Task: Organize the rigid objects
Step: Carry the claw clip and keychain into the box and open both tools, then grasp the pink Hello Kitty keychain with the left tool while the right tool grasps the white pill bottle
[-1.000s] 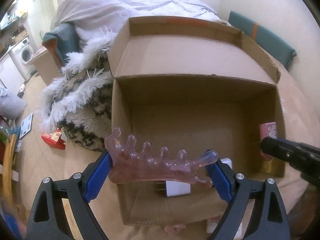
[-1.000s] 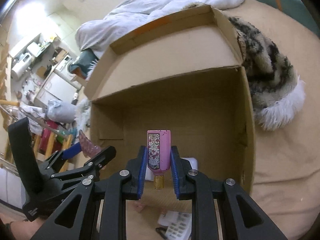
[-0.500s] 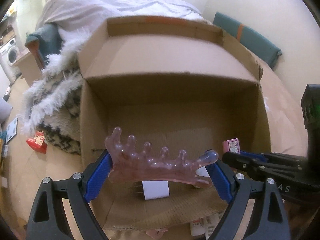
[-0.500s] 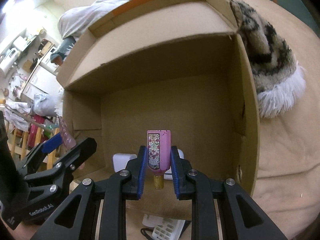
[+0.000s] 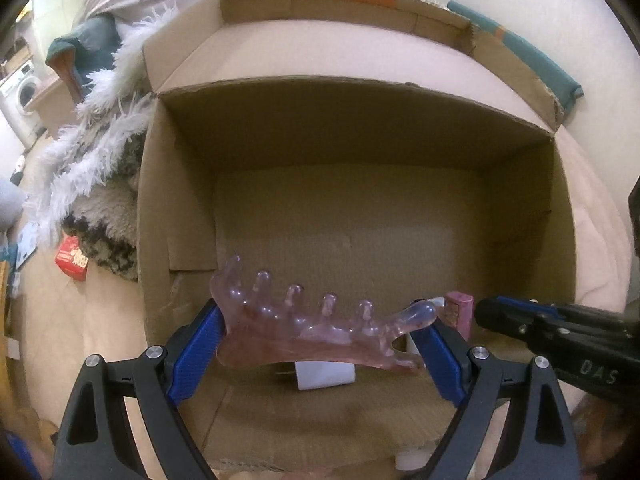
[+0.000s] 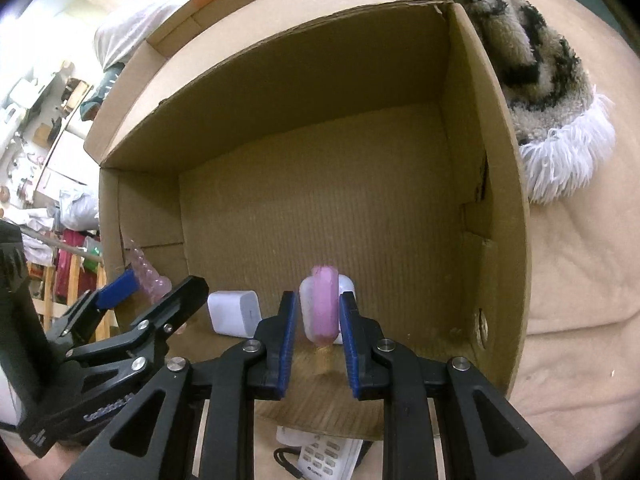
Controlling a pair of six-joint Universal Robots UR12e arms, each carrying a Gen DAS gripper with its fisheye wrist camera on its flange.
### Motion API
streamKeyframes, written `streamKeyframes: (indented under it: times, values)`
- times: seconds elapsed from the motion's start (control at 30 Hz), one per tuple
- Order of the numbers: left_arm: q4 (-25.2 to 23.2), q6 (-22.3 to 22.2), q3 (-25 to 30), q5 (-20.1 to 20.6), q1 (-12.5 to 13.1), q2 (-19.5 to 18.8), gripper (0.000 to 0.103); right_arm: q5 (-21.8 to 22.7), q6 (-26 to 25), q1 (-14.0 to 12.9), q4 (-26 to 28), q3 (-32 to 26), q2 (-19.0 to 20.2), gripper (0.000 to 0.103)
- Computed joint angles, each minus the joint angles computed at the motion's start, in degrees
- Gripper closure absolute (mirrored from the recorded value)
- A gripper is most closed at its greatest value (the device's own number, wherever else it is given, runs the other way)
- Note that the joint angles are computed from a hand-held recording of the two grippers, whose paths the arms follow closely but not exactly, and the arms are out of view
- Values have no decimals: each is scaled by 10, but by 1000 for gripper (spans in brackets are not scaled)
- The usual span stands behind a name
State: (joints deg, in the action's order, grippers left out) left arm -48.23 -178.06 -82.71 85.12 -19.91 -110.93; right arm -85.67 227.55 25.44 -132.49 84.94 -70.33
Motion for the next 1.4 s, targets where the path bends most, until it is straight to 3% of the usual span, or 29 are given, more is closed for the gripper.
streamKeyframes:
  times: [0.23, 0.33, 0.43, 0.57, 0.63, 0.67, 0.7, 0.8, 1.0, 1.2, 1.3, 1.4]
  values:
    - [-12, -3, 5, 17, -7, -5, 13, 1, 3, 0, -19, 7, -3, 79]
    - [9, 3, -3, 25, -11, -2, 13, -2, 2, 1, -24, 8, -4, 79]
    - [32, 2, -11, 30, -13, 3, 4, -11, -3, 3, -21, 5, -5, 79]
    - [28, -4, -12, 15, -10, 5, 1, -26, -6, 6, -35, 7, -7, 77]
    - [25, -3, -12, 14, -10, 6, 1, -33, -3, 6, -49, 11, -10, 54]
    - [23, -2, -12, 13, -9, 7, 1, -37, 1, 7, -57, 14, -12, 27]
    - [20, -3, -12, 9, -9, 7, 1, -45, 5, 8, -62, 15, -13, 20]
    - [9, -3, -10, -16, -1, 11, 1, -48, 9, 8, -59, 16, -15, 20]
    - [26, -4, -10, 11, -7, 10, 1, -41, 23, 5, -62, 21, -18, 20]
    - [32, -6, -18, -3, -2, 19, 1, -42, 26, 4, -60, 24, -22, 20]
    - [36, -24, -29, -34, 7, 36, 1, -47, 20, 6, -58, 22, -23, 20]
    - [37, -32, -31, -29, 9, 48, 1, -55, 15, 9, -62, 26, -29, 20]
